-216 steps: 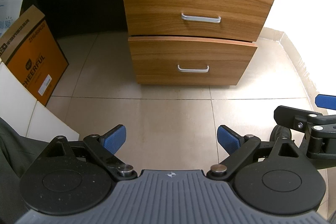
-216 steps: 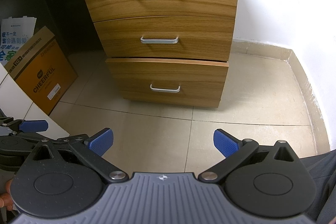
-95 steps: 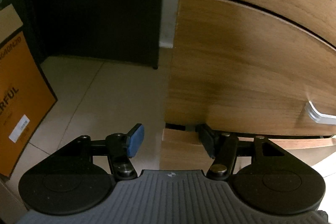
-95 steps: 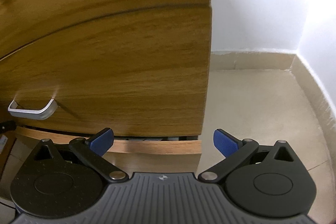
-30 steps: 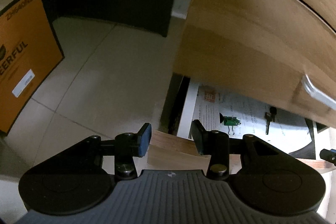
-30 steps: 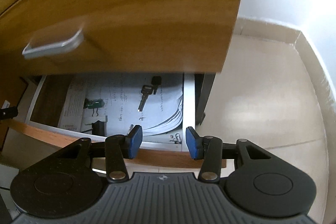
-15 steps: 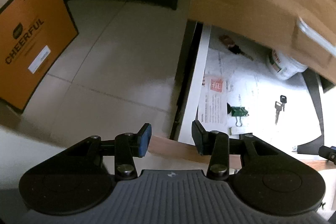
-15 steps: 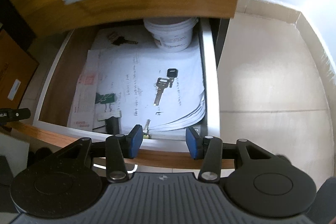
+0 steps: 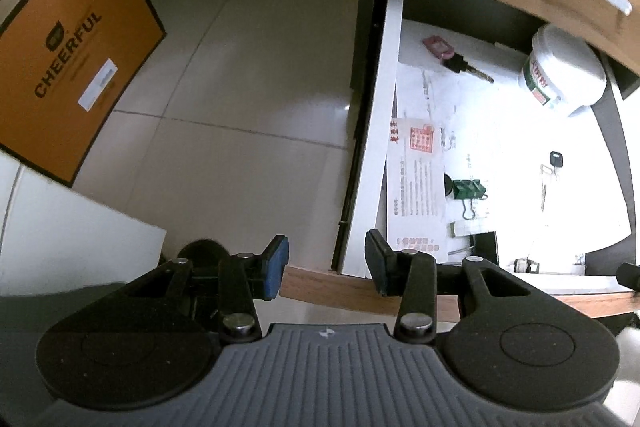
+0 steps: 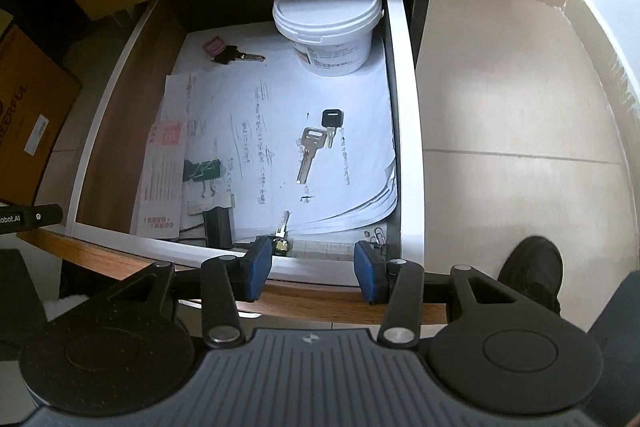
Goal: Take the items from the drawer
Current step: 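Pull the bottom drawer further open with the left tool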
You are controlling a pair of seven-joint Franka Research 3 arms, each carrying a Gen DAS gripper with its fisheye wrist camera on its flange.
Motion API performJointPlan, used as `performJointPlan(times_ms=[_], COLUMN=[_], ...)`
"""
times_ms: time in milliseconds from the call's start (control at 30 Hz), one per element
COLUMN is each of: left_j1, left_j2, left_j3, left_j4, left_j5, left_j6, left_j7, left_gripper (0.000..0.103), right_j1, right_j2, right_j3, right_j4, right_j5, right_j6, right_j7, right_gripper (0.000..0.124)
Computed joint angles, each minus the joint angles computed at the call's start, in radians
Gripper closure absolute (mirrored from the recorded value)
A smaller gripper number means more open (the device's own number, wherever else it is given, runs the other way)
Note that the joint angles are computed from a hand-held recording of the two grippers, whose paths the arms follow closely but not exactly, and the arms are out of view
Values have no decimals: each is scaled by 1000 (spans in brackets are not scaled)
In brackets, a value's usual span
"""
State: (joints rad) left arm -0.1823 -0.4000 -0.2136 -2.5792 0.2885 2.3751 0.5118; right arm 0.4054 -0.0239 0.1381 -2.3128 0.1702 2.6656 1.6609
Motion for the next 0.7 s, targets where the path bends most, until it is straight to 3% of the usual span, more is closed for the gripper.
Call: performJointPlan(times_ms=[167,467,700], left_j1=[-14,-13,-12], left_j2=[-27,-71,-60], left_j3=[-4,-43,-42], left_j4=[-10,-4,3], left_j5=[-26,43,104], left_j6=[-32,-56,74], left_j7=[-19,-123,-130], left_gripper=[58,57,57], right_j1=[0,0,1], right_j2=[-5,3,-5], right_j3=[-1,-1,1], right_j4=[-3,8,-8], right_j5=[-10,3,-25], right_j6=[0,-1,39], right_j7=[-3,-18,-19], right_gripper=[72,72,69])
